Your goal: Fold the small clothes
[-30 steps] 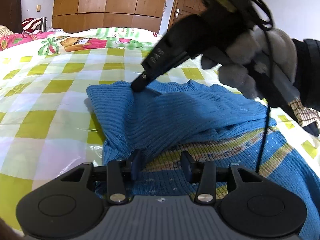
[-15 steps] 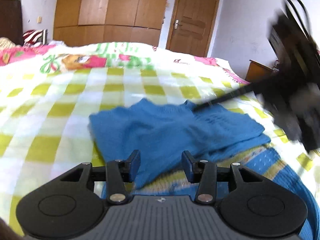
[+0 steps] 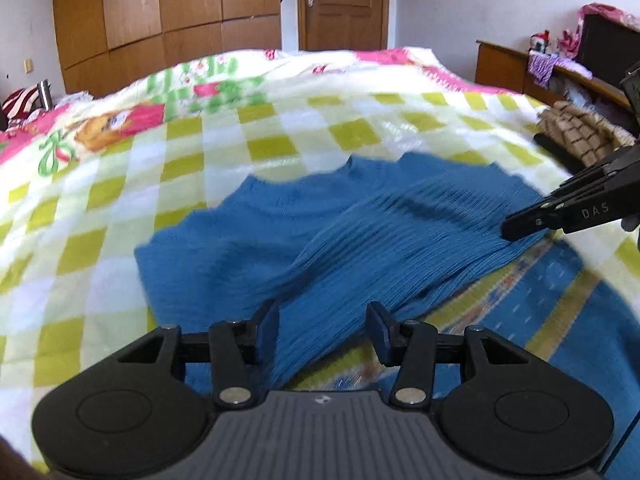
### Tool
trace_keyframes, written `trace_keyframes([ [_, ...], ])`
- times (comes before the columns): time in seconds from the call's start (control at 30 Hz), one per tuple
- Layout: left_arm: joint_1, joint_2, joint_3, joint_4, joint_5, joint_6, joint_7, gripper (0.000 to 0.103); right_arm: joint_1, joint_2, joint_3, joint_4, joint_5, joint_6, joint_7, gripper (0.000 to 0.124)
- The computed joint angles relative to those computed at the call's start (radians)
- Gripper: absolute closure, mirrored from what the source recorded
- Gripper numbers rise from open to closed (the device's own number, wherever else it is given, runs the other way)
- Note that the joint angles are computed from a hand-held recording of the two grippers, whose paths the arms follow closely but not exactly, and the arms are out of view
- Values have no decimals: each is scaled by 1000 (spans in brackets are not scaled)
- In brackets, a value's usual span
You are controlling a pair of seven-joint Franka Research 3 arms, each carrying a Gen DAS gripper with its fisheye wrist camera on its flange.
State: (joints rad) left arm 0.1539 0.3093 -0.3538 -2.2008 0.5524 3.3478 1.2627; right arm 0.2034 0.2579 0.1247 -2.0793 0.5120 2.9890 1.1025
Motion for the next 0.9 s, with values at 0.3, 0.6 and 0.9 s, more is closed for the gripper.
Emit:
trace_keyframes([
  [0.3, -194, 69, 231, 162, -89, -40, 132, 41, -55, 114, 89, 167, 98, 60, -219, 113],
  [0.6, 161, 134, -137, 220, -91, -193, 465, 42, -76, 239, 147, 415, 76, -230, -404, 110],
  [0.9, 486, 67, -431, -24, -67, -4, 361, 42, 60, 371, 40, 656, -56, -478, -350, 106],
])
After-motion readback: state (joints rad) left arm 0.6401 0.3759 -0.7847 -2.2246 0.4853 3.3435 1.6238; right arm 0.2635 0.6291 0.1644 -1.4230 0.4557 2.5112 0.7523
